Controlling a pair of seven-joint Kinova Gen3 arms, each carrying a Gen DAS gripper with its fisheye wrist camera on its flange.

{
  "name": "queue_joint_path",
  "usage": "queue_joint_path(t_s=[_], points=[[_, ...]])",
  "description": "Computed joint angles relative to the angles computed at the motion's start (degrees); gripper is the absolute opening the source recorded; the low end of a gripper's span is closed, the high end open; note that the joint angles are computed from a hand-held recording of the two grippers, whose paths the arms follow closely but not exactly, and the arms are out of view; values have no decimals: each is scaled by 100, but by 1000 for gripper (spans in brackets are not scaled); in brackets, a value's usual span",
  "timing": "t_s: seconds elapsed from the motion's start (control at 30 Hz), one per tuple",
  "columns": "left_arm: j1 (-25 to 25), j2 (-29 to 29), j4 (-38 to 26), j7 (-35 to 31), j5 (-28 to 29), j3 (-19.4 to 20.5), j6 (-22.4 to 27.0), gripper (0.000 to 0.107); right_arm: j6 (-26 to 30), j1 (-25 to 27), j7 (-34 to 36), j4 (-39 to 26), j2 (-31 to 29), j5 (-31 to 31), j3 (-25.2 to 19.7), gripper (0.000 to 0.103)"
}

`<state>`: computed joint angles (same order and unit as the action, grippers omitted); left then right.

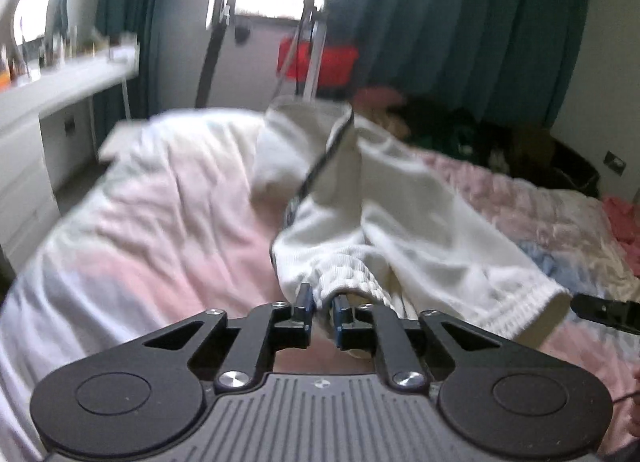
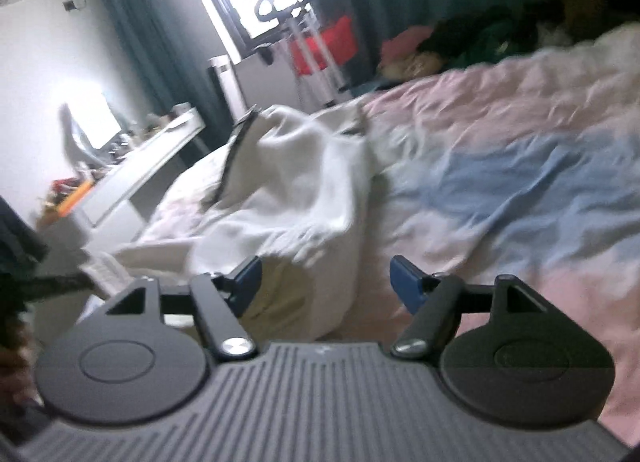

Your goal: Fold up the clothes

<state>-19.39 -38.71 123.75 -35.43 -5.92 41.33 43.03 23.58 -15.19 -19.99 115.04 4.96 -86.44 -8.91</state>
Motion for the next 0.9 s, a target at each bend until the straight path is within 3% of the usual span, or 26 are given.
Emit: queue_joint_path(t_s=[0.07,0.13,0.23,0.33,0.4,0.5,0.53,0.6,0.63,0.8,0.9], points=[[490,-92,207,-50,364,-531,-202,28,304,220,-135,-86,149,-245,-38,73],[958,-320,562,-27,685,-1062,-630,56,638,374,-251,-158,359,-711,16,73],[1306,-603,975,48,934,-1738,-907,73,897,301,-417,-401,740,-997,198,73],[1130,-473,1302,357,1268,-2018,-1360,76,880,252,-990,-865,1132,-567,162,74],[1245,-103,1559,460,1734,-2455,-1826,76,942,329,-1355,-1216,1463,-136,-34,74],[1332,417,1741,671,1942,-2747,-2104,75,1070,-131,-1879,-1604,1813,542,372,73],[1243,510,1722,811,1828,-2691,-2010,75,1029,-396,-1998,-1647,1822,775,619,67],[1163,593,1715,1139,1642,-2577,-1894,75,1028,-632,-1963,-1681,1853,1009,812,35],[1237,619,1755,1171,1667,-2645,-1934,75,1033,-590,-1806,-1633,1799,987,758,18],[2479,996,1949,260,2348,-3681,-2553,69,655,540,-705,-955,1170,6,-392,16],[3075,1399,1822,-52,2386,-3986,-2672,59,326,700,-355,-682,1074,-318,-656,16]])
